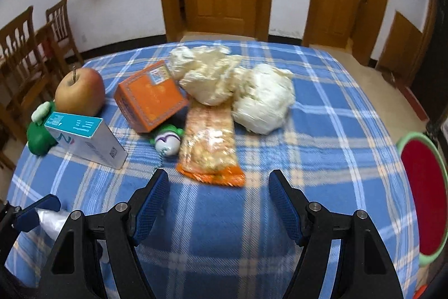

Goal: Collect trash
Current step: 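Grasp the orange-ended snack packet with the right tool while the left tool grasps the white plastic packet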

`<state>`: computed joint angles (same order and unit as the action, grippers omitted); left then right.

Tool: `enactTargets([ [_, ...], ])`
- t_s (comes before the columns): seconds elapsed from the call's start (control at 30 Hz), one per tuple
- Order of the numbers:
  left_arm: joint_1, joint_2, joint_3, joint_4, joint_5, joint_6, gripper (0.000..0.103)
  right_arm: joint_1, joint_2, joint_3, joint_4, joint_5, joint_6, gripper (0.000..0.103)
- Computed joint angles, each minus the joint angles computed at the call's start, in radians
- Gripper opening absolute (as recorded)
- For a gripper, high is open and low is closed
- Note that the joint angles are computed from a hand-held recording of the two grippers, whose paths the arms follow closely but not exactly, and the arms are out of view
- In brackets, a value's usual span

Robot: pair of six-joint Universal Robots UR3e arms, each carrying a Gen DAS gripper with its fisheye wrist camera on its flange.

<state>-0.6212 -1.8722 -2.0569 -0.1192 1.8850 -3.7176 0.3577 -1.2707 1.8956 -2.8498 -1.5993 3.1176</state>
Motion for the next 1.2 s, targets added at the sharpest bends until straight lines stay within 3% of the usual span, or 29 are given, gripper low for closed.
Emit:
enactTargets([
  [0.1, 0.003, 0.003, -0.002, 0.000, -0.004, 0.001, 0.063, 0.015, 0.053, -0.078, 0.042, -0.022, -0.006, 0.073],
  [0.2, 0.000, -0.005, 0.006, -0.003, 0.000, 0.001, 0.063, 0.016, 0.076, -0.112, 0.050, -0.002, -0.022, 0.046],
  [0.27, 0.004, -0.004, 0.002, 0.001, -0.005, 0.001, 0.063, 0.037, 0.082, -0.118, 0.042, -0.026, -0.035, 0.037],
  [0.57, -0.003, -0.006, 0.001, 0.001, -0.001, -0.006, 0.063, 0.082, 0.030, -0.017, -0.044, -0.115, -0.038, 0.034],
  [0.8, -0.046, -0.026, 0.062, -0.064, 0.046, -0.014, 0.064, 0.008, -0.188, 0.228, -0.087, -0.021, 0.033, 0.034],
  [1.2, -0.072, -0.020, 0.042, -0.055, 0.073, -0.068, 0.064, -0.060, -0.418, 0.457, -0.093, 0.011, 0.001, 0.034],
])
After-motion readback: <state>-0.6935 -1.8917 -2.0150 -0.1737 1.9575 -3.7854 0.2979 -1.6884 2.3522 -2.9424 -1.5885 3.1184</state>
